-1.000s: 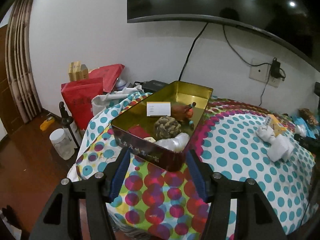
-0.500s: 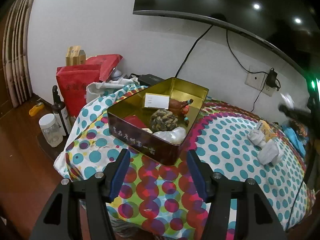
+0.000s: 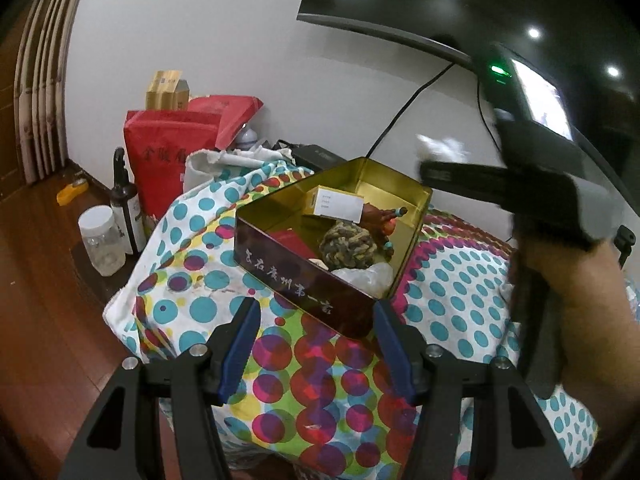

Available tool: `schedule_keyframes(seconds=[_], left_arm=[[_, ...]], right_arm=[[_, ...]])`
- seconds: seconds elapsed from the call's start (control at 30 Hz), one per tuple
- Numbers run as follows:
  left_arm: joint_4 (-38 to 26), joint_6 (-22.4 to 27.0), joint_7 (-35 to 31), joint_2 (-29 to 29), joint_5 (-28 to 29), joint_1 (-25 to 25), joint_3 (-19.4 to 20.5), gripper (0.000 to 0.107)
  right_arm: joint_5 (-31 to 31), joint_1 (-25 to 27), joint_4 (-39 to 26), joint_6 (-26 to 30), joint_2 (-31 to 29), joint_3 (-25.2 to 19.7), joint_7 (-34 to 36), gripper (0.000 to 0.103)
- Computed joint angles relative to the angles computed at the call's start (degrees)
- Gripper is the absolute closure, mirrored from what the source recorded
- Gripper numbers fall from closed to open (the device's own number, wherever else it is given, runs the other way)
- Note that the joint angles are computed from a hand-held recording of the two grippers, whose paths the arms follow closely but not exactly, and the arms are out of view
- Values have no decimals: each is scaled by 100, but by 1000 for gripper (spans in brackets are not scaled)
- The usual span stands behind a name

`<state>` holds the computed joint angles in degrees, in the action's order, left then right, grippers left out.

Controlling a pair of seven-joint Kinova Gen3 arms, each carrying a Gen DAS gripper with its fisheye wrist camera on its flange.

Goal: Organize objects
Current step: 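Release the yellow box into the tin with the left tool while the right drops the bag in, then move the left tool to the rolled white socks and grasp one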

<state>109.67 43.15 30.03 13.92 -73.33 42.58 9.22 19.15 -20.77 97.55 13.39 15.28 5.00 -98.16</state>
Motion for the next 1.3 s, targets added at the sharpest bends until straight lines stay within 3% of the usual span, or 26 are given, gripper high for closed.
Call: schedule_keyframes(seconds=[0.07, 0.23, 0.47, 0.57, 0.63, 0.7, 0.8, 0.9, 1.1, 1.3], left_arm=[[44, -85, 73, -18, -36, -33, -19, 47], [132, -296, 218, -42, -109, -141, -48, 47], [127, -457, 179, -10, -119, -184, -58, 47], [94, -420, 135, 18, -126, -141, -59, 47], [64, -365, 119, 43, -140, -98, -59, 47], [46, -322, 107, 65, -190, -55, -60, 47], [-17, -122, 51, 122, -236, 50, -41, 47], [-110, 43, -94, 197, -243, 138, -12, 47], [-347, 342, -485, 389, -169, 359, 13, 47], [-568, 587, -750, 583, -165, 701, -14, 47]], right_arm=[[-155, 46, -143, 90, 148, -218, 130, 67], [-194, -199, -382, 194, 508, -253, 155, 66], [-893, 248, -623, 356, 761, -724, 647, 59], [-705, -151, -453, 123, 666, -232, 371, 47], [-389, -524, -302, -91, 562, 228, -2, 30], [-172, -812, -104, -419, 385, 648, -284, 27], [-167, -778, 48, -659, 36, 786, -274, 20], [-100, -560, 370, -1143, -386, 864, -119, 3], [-88, 926, 985, -1469, -847, 340, 389, 2], [1103, 2519, 1475, -1630, -693, 95, -813, 2]])
